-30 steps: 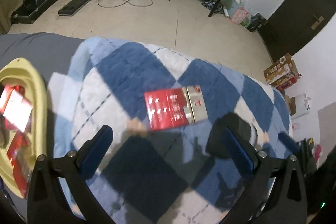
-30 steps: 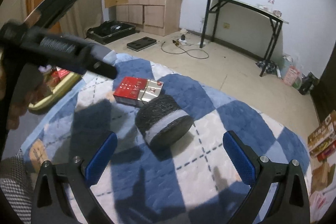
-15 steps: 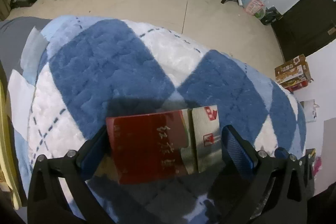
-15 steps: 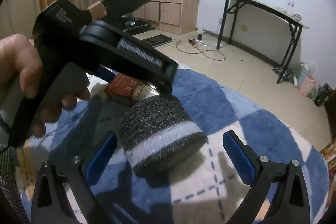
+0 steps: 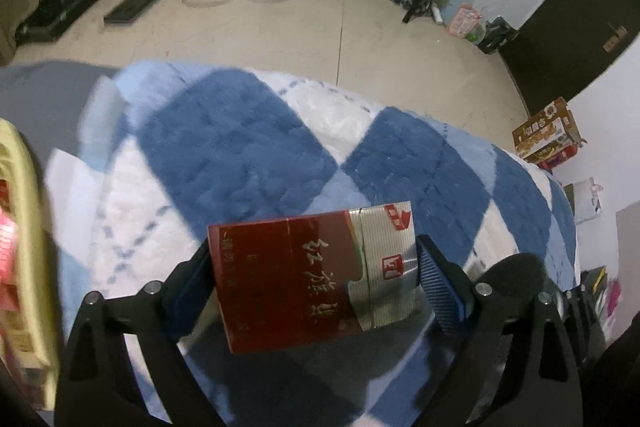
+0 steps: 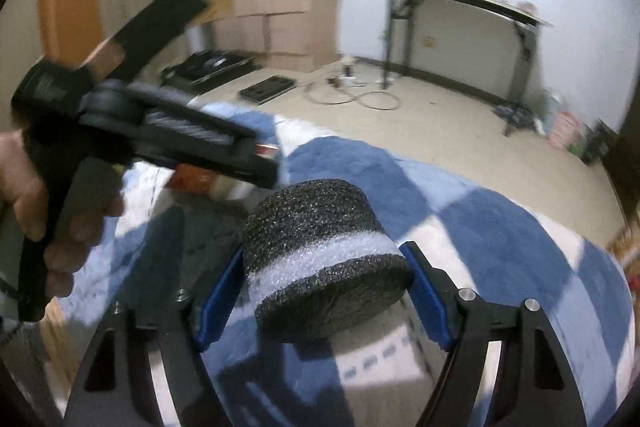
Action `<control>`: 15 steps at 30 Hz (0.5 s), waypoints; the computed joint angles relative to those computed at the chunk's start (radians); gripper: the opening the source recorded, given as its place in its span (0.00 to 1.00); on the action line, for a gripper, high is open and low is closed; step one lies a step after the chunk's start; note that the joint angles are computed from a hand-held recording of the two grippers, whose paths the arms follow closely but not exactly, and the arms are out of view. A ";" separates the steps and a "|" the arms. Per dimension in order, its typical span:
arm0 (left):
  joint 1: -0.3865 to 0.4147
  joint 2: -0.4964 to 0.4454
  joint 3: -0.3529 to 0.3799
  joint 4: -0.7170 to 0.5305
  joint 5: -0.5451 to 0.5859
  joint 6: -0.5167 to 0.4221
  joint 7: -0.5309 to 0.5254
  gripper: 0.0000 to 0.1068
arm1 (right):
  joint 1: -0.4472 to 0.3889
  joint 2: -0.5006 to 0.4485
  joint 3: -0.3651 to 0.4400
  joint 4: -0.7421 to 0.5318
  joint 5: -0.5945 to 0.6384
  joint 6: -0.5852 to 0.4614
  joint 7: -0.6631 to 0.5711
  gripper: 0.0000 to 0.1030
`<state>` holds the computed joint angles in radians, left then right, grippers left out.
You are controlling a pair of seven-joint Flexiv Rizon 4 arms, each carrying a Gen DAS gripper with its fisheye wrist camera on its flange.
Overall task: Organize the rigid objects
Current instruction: 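Grasp the red Hongtashan box with the left tool while the right tool grasps the black foam cylinder, then carry both held items into the yellow tray and open both tools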
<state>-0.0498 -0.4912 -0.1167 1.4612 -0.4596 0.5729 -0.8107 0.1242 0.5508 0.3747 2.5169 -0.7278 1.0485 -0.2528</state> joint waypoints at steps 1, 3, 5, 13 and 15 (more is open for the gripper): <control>0.011 0.017 -0.003 0.018 -0.010 0.009 0.031 0.87 | 0.012 0.018 0.020 -0.010 0.035 -0.057 0.020 0.74; 0.035 0.062 -0.003 0.068 -0.037 0.037 0.108 0.87 | 0.046 0.048 0.046 -0.034 0.103 -0.161 0.043 0.74; 0.055 0.099 0.007 0.107 -0.062 0.052 0.163 0.87 | 0.074 0.067 0.062 -0.064 0.155 -0.252 0.063 0.74; 0.114 0.221 0.055 0.225 -0.196 0.105 0.295 0.87 | 0.148 0.106 0.090 -0.171 0.210 -0.456 0.061 0.74; 0.121 0.236 0.064 0.238 -0.216 0.110 0.317 0.87 | 0.157 0.096 0.105 -0.197 0.201 -0.476 0.063 0.74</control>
